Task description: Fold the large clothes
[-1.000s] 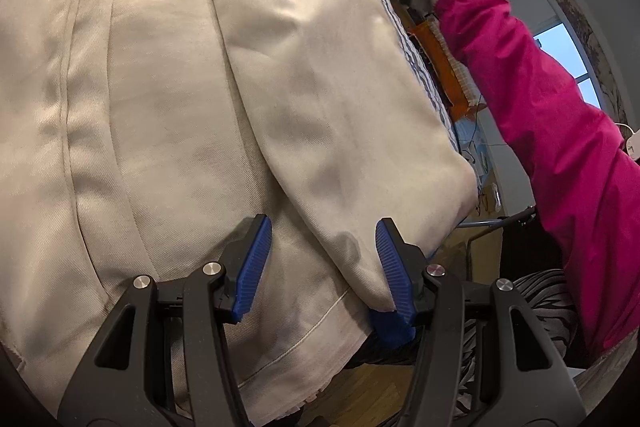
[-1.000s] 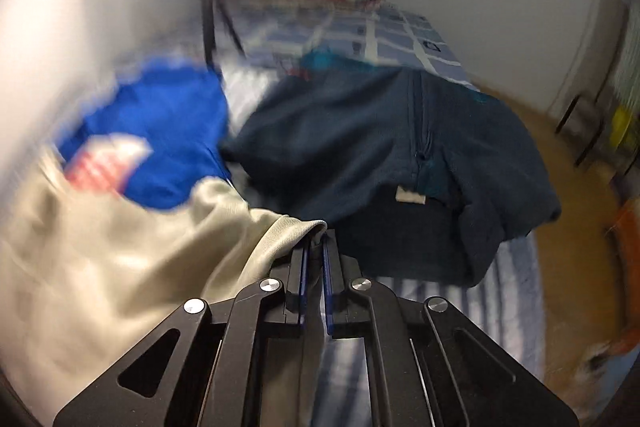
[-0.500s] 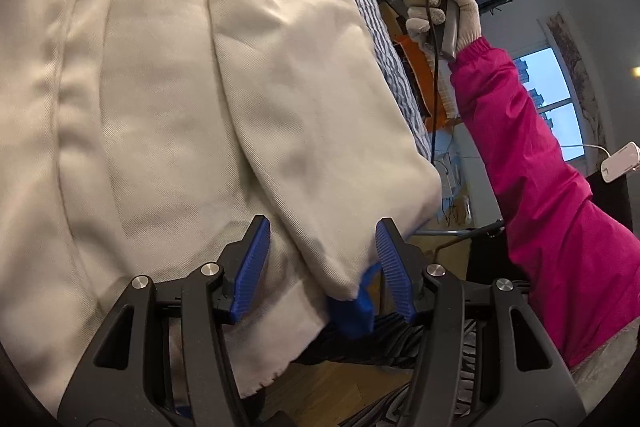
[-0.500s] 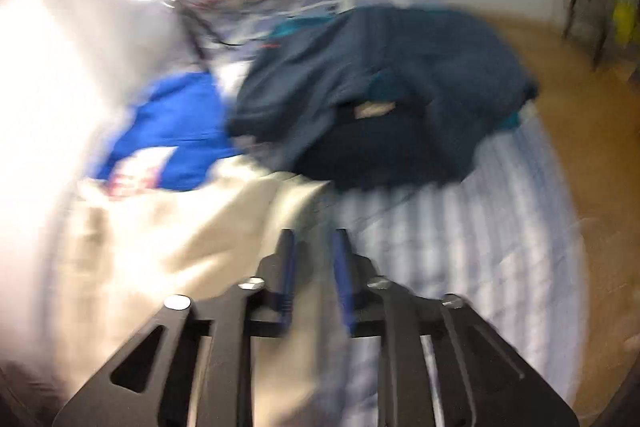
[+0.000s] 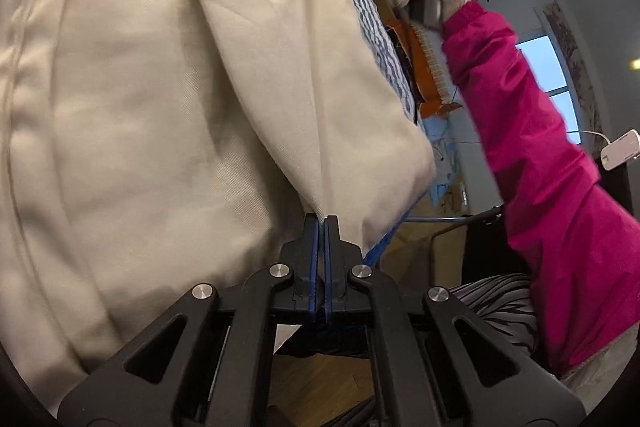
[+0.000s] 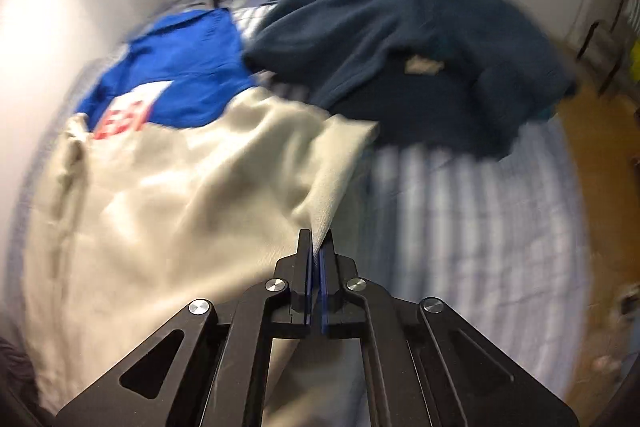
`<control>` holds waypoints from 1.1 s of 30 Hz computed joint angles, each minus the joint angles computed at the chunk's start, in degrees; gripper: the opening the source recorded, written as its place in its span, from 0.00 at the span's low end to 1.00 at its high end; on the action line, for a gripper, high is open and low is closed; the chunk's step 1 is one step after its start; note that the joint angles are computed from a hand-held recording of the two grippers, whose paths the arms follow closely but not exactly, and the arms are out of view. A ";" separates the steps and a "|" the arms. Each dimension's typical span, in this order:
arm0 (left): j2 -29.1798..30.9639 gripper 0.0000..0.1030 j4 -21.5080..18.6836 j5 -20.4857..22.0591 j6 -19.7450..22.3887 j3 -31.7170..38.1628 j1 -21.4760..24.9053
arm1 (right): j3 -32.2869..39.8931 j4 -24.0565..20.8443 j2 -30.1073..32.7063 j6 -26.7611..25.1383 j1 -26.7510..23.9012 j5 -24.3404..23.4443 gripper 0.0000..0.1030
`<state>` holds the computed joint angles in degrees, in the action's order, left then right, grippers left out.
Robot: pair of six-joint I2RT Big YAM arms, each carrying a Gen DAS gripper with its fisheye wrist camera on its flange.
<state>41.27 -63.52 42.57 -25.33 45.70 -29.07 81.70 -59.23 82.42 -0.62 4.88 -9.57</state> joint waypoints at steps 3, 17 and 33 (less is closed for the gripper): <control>0.57 0.00 0.63 -0.44 -1.81 -0.34 -0.85 | 0.22 -0.84 0.11 0.09 0.59 2.67 0.05; -2.35 0.47 0.49 0.84 -4.71 -0.28 1.01 | -19.89 -18.29 -32.92 -1.95 -13.02 -23.13 0.31; -1.09 0.01 0.61 -1.94 -2.71 -0.81 -0.43 | -32.19 -21.94 -47.05 0.57 13.79 -6.25 0.17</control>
<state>40.18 -62.91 40.63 -28.04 44.89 -29.49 49.51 -81.16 35.38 -0.05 18.67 -15.82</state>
